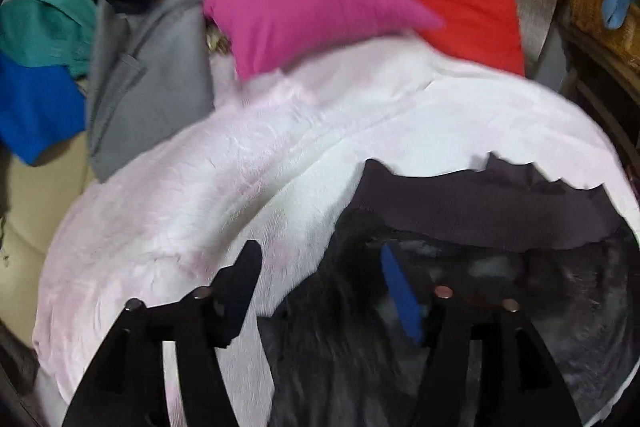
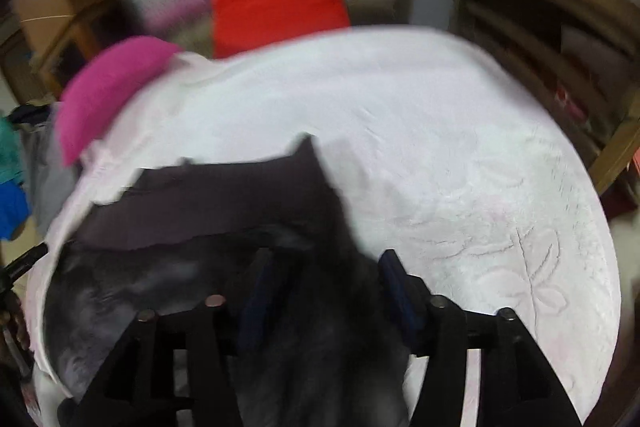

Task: Fold large clothes
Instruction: 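Open both tools and press the folded jacket flat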

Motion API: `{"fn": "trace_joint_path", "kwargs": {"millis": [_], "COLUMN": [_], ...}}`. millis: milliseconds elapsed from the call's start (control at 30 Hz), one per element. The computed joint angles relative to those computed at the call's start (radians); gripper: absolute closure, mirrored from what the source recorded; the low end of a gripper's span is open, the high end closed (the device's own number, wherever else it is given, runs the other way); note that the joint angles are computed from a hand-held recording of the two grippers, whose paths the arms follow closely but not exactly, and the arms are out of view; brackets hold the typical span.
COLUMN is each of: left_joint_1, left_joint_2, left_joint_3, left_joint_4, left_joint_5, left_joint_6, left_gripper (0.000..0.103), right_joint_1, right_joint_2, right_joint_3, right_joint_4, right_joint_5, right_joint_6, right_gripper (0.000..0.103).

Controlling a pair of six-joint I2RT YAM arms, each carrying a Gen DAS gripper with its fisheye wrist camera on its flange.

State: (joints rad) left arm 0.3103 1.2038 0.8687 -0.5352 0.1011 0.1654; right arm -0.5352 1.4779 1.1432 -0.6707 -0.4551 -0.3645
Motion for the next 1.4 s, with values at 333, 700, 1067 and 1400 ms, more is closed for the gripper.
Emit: {"fn": "trace_joint_path", "kwargs": {"millis": [333,700,1067,1400], "left_joint_1": [-0.311,-0.426,-0.398,-0.370], "left_joint_2": [-0.408,-0.312,-0.255,-0.611], "left_joint_3": [-0.283,-0.339,-0.339,-0.415], "left_joint_4": [-0.138,-0.034,0.004,-0.202], "left_joint_5": [-0.100,-0.167,-0.151,-0.163], "left_joint_6": [-0.152,-0.231,-0.217,-0.195], "left_gripper": [0.036,0.027,0.017,0.017], "right_joint_1": [0.225,0.307,0.306,0.136], "right_joint_2": [-0.374,-0.234,-0.242,-0.591], "right_joint_3": [-0.400,-0.447,-0.445,-0.583], "right_joint_4": [0.091,0.249,0.226,0.026], "right_joint_5": [0.077,0.211,0.242,0.076], "right_joint_6": [0.053,0.118,0.122,0.028], "right_gripper": [0.025,0.014,0.007,0.007]}}
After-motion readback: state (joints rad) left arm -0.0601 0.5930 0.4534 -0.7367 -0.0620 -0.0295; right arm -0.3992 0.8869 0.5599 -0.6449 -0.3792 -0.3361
